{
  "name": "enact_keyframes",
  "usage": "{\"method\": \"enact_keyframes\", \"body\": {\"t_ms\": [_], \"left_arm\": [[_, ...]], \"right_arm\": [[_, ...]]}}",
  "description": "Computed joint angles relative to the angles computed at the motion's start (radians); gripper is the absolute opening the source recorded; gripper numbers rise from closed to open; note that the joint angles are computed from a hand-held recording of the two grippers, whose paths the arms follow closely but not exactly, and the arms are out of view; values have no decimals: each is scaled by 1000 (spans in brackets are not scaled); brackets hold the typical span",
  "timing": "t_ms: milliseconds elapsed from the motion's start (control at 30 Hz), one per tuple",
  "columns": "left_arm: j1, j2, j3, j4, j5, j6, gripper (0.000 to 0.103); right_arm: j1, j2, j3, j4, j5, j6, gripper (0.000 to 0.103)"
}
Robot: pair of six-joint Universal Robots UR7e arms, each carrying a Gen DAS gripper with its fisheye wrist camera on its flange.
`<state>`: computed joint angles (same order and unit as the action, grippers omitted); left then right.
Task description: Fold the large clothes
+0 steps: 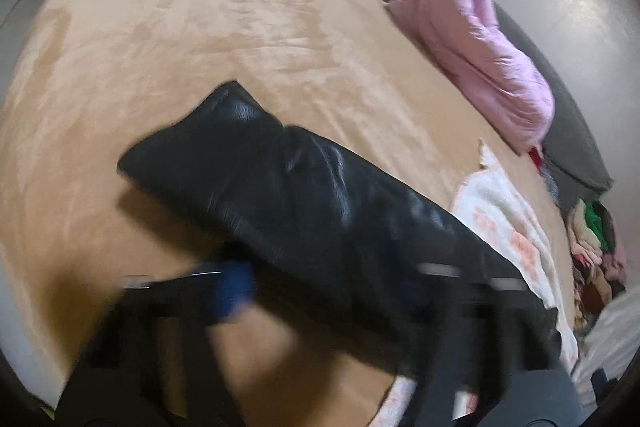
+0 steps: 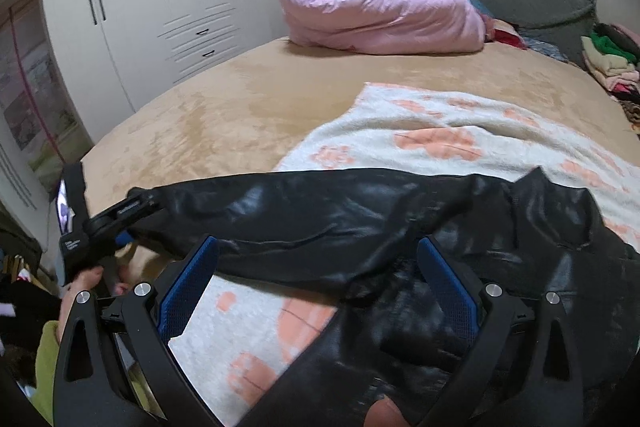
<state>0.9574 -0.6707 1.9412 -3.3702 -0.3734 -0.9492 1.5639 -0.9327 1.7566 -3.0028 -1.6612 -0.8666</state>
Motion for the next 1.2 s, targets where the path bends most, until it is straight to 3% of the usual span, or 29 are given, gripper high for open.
{"method": "enact_keyframes", "body": {"t_ms": [67, 167, 300, 733, 1200], "left_arm": [[-18, 29, -15, -117, 26, 139, 8], [-50, 70, -48, -330, 24, 371, 2], [-100, 90, -82, -441, 30, 537, 0], [-209, 130, -203, -462, 35, 757, 0], [-270, 233, -406, -325, -45, 893, 0]], "right_arm": [[-12, -22, 9, 1, 22, 10, 99], [-36, -58, 24, 3, 40, 24, 99], [-68, -106, 44, 0, 39, 30, 99], [-183, -240, 63, 14, 157, 140, 99], [-299, -334, 70, 55, 280, 195, 99]]}}
